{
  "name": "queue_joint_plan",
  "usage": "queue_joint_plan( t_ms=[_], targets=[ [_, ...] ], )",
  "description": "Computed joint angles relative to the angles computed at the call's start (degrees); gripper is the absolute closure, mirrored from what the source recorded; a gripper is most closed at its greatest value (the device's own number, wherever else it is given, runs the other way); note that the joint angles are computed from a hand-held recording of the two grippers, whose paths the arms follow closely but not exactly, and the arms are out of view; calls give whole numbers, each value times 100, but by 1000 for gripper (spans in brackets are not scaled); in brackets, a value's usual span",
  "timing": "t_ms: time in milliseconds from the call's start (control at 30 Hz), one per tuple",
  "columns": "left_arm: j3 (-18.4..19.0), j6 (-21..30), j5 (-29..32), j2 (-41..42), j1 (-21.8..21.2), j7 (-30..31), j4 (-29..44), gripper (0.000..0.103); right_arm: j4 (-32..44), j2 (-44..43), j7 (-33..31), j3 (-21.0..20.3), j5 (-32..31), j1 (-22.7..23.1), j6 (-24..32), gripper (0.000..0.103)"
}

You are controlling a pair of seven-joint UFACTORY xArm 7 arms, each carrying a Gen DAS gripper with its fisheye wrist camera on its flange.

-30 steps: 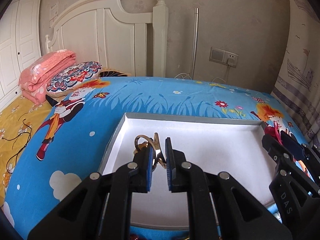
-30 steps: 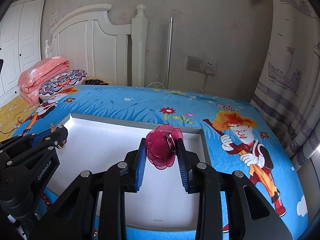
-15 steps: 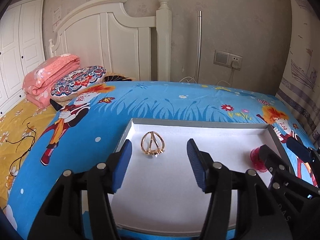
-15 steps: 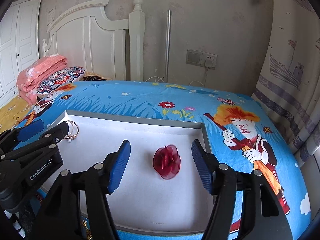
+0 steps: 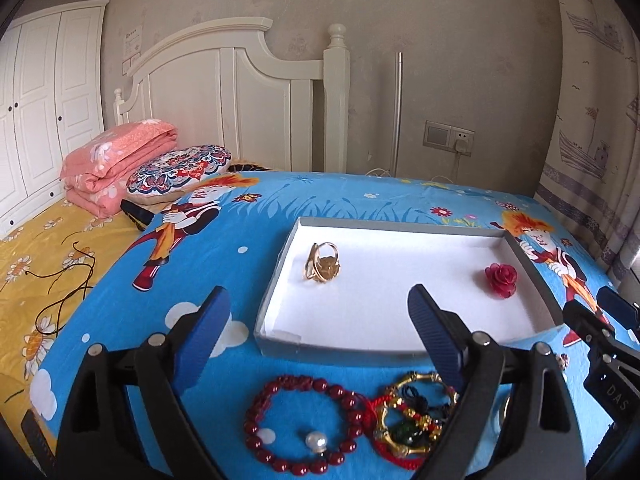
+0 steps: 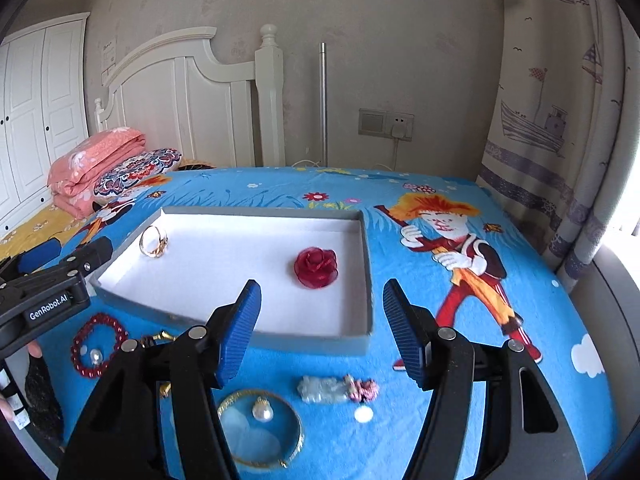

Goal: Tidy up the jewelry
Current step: 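Lift both open grippers away from the tray, then grasp the gold bangle with the pearl using the right gripper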

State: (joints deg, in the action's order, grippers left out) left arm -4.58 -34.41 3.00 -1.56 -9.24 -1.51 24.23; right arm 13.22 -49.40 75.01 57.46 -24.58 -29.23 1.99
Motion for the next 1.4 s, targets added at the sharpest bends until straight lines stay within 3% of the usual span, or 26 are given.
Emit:
queue_joint_plan(
  t_ms=[167, 333, 500, 700, 1033, 1133, 1233, 1400],
  targets=[
    [65, -667, 177, -247, 62, -77, -701, 12, -407, -170, 349, -162, 62, 904, 378, 42],
    [130, -1332, 312, -237, 145, 23, -1273, 11, -401, 37, 730, 80, -181, 1152, 486, 42],
    [248, -1770, 754, 20, 326, 56, -1606, 10, -407, 231, 1085, 348, -285, 1085, 265, 29],
    [328, -1892, 1202, 295, 556, -159, -1616, 10, -129, 465, 1162, 694, -444, 781, 431, 29],
    [355, -2106, 1400, 489, 750, -127, -1615, 8, 302, 805, 1095, 910, -719, 212, 624, 30],
    [377, -2079, 1492, 509, 822, -224, -1585, 8, 284, 810, 1119, 936, -744, 72, 399, 34],
    [409, -2061, 1602, 519, 899, -292, -1566, 8, 269, 705, 1079, 1050, -701, -1, 279, 45],
    [405, -1984, 1631, 522, 942, -337, -1535, 8, 196, 517, 1091, 1195, -488, -21, 180, 46]
  ],
)
